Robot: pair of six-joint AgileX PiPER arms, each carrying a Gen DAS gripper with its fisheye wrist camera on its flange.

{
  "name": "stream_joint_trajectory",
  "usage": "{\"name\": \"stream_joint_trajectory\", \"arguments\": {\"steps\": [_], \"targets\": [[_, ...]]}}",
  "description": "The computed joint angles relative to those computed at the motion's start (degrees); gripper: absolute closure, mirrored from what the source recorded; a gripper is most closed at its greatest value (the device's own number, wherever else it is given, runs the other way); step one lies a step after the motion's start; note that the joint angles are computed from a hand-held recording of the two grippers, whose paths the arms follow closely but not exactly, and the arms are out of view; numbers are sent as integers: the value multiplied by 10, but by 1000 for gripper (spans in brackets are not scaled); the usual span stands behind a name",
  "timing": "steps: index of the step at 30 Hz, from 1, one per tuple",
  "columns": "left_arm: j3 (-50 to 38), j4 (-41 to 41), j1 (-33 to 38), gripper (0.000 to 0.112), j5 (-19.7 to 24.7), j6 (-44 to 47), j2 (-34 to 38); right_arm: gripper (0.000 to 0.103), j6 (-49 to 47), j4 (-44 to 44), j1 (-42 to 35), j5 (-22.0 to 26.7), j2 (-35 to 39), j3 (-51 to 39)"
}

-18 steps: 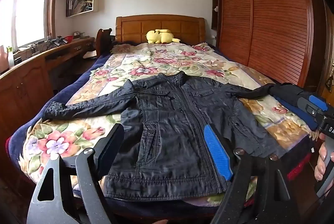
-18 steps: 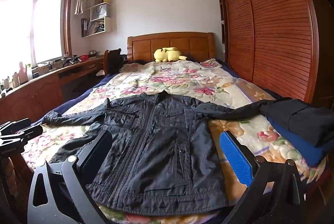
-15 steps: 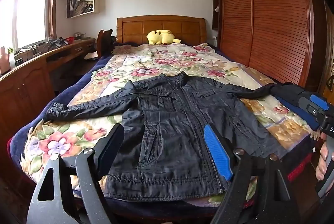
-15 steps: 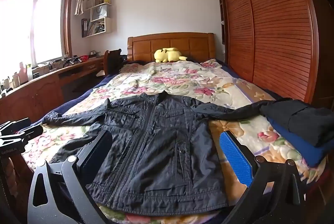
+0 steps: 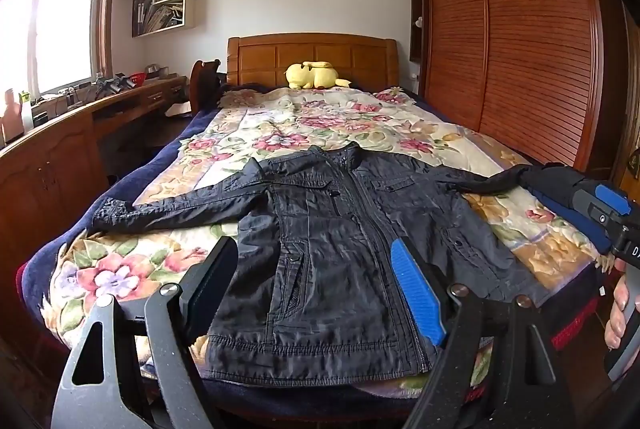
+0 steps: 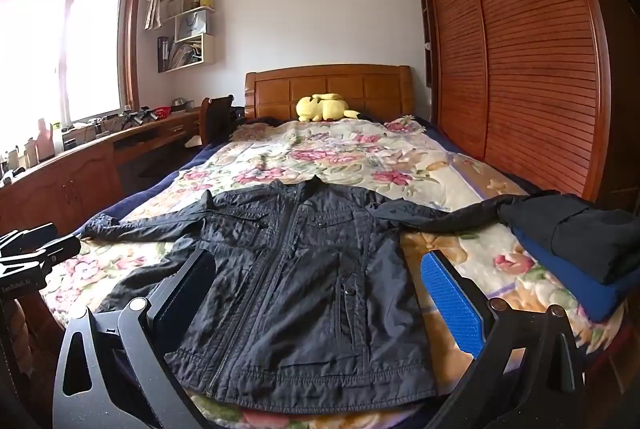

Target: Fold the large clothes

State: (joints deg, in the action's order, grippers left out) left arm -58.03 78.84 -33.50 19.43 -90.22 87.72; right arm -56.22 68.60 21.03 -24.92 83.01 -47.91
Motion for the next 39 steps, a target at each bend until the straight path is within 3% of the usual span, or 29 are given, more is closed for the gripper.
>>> {"name": "stream_joint_trajectory", "arguments": {"steps": [39], "targets": [[2,11,-9,32,14,-7,-8,1,38,-36,6,-13,3,11]]}}
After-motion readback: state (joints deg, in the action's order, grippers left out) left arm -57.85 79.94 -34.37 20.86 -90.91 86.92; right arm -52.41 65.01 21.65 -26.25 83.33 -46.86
